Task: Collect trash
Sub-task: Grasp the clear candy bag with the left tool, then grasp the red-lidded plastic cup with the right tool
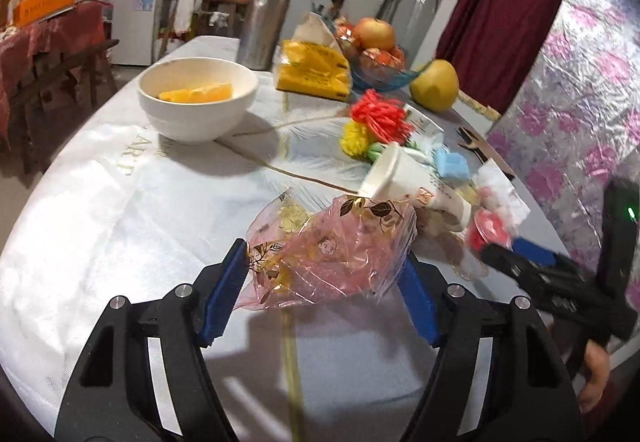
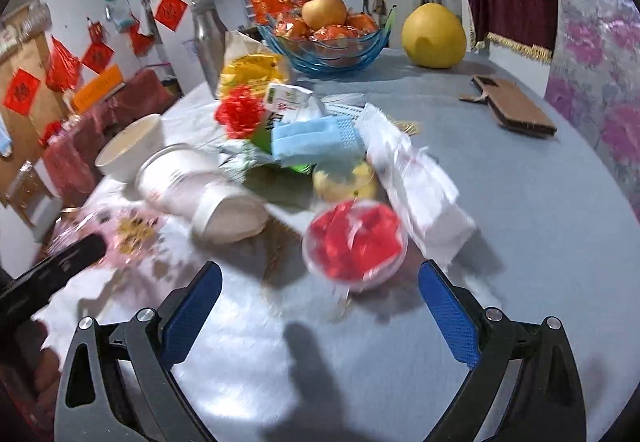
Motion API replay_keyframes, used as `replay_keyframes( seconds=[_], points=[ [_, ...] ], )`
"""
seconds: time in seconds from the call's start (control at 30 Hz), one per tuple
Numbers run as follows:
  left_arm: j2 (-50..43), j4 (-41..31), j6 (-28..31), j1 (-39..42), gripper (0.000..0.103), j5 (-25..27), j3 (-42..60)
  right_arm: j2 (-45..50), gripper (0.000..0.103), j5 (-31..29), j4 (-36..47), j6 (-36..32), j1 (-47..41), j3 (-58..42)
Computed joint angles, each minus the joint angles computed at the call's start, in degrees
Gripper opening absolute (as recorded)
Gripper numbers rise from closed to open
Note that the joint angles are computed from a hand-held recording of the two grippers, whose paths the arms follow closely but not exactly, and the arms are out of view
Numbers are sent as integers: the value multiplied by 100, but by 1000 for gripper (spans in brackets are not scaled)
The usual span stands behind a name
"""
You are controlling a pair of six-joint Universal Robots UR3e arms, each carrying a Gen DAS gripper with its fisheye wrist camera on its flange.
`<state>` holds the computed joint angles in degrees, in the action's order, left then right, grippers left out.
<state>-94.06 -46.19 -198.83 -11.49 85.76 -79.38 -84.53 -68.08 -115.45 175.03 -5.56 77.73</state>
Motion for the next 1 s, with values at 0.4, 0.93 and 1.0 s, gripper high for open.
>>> replay_keyframes(
  seconds=[0.4,0.93,1.0],
  points=[
    [-40,57,2,-84,70,113,35,-24,53,29,-34,-41,15,114],
    [1016,314,41,-495,70,269,-578,-2793,53,1258,975,-765,-1293,1418],
    [1145,243,43,-584,70,368,-603,-3105,53,1428,1274,-938,-1542,1440]
  ],
)
